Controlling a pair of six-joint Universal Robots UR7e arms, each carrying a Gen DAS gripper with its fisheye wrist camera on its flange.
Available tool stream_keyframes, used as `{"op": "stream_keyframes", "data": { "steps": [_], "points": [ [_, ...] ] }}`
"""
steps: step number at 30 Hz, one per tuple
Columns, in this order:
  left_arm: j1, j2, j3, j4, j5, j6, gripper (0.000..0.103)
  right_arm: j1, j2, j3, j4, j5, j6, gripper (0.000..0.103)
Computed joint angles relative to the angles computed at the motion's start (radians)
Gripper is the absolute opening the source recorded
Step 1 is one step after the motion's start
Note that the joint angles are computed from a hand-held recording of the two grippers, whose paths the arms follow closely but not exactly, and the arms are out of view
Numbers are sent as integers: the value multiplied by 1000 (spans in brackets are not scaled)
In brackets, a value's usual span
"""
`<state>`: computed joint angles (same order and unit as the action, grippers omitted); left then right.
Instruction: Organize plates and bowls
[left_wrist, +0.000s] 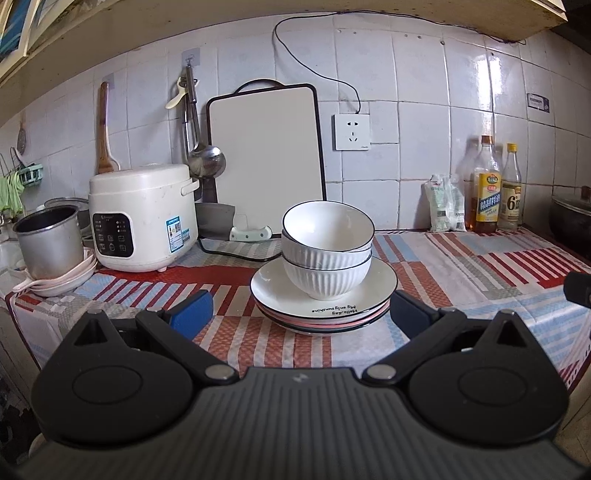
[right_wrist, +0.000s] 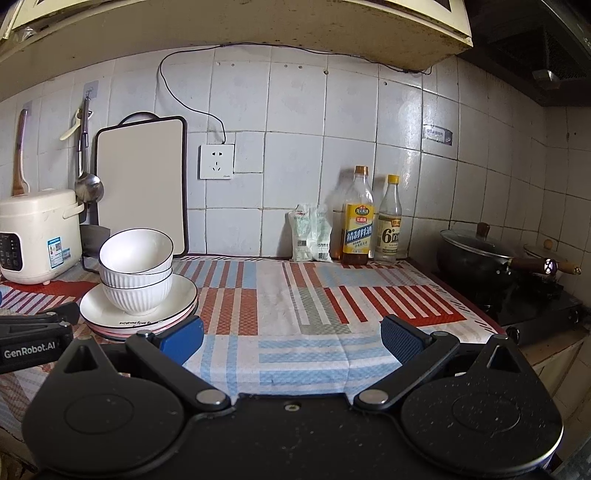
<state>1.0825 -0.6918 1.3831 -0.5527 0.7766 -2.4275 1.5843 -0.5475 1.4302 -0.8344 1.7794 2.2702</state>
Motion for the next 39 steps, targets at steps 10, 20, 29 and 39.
{"op": "stream_keyframes", "data": {
  "steps": [10,20,29,39],
  "points": [
    [11,-1,-1,10,9,-20,103,-1,23,1,-63,-25,-21,103],
    [14,-2,3,9,13,-21,103,8,41,-11,-91,10,-29,103],
    [11,-13,20,16,31,-9,103,5,47,-20,-78,30,-5,103],
    [15,-17,22,23,49,-23,103,10,55,-28,-76,44,-16,103]
  ]
}}
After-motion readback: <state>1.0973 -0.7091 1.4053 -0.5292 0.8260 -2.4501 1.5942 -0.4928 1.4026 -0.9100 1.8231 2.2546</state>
